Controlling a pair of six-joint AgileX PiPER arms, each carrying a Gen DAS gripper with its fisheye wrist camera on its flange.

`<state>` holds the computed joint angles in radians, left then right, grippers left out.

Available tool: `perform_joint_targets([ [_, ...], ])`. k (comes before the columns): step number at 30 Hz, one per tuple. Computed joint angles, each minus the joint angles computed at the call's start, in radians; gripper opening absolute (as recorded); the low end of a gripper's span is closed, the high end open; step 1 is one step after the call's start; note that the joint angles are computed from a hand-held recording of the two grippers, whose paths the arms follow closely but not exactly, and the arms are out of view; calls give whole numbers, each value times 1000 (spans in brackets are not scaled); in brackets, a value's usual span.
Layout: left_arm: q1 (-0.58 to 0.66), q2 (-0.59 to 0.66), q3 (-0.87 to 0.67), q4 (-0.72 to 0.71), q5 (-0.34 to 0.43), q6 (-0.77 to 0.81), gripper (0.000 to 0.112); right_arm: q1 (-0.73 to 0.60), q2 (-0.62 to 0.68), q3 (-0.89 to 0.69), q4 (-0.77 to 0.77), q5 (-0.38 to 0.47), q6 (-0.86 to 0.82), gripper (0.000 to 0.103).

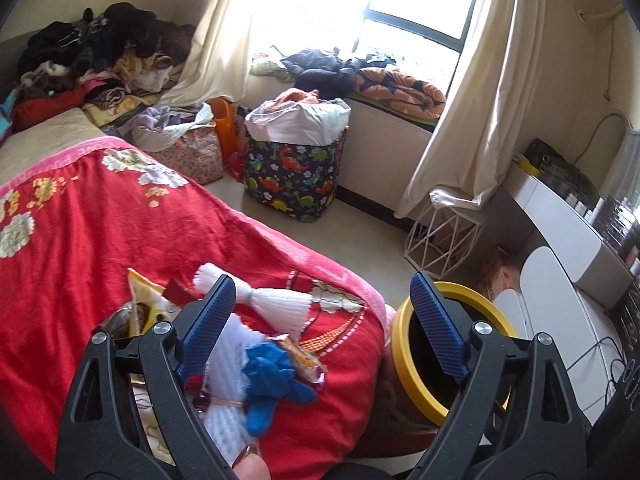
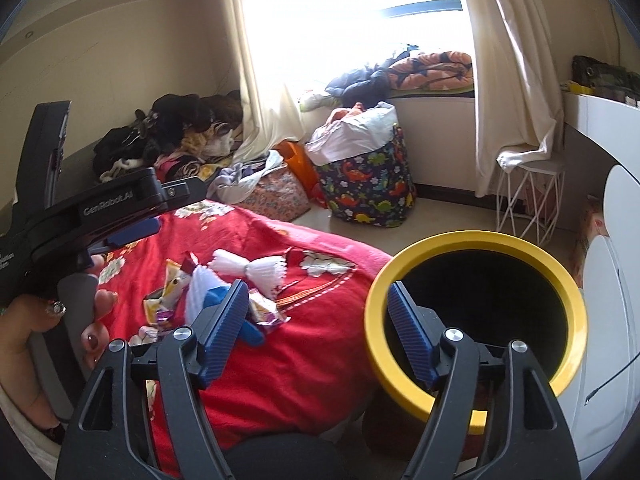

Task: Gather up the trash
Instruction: 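Move both grippers back to the trash pile on the bedspread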

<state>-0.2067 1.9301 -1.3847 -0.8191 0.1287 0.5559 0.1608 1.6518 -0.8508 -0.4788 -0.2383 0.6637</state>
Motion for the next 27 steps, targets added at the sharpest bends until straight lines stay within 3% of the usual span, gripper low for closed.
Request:
perform_joint_targets([
  [13,75,-37,60,-234,-7,225,80,102,9,-28,50,31,-66,73],
  [21,128,-37,64,-272,4,252,80,161,30,-65,26,63,-47,75],
  [27,187,-39,78,-281,21,262,80,200,68,-107,-128,96,99,75],
])
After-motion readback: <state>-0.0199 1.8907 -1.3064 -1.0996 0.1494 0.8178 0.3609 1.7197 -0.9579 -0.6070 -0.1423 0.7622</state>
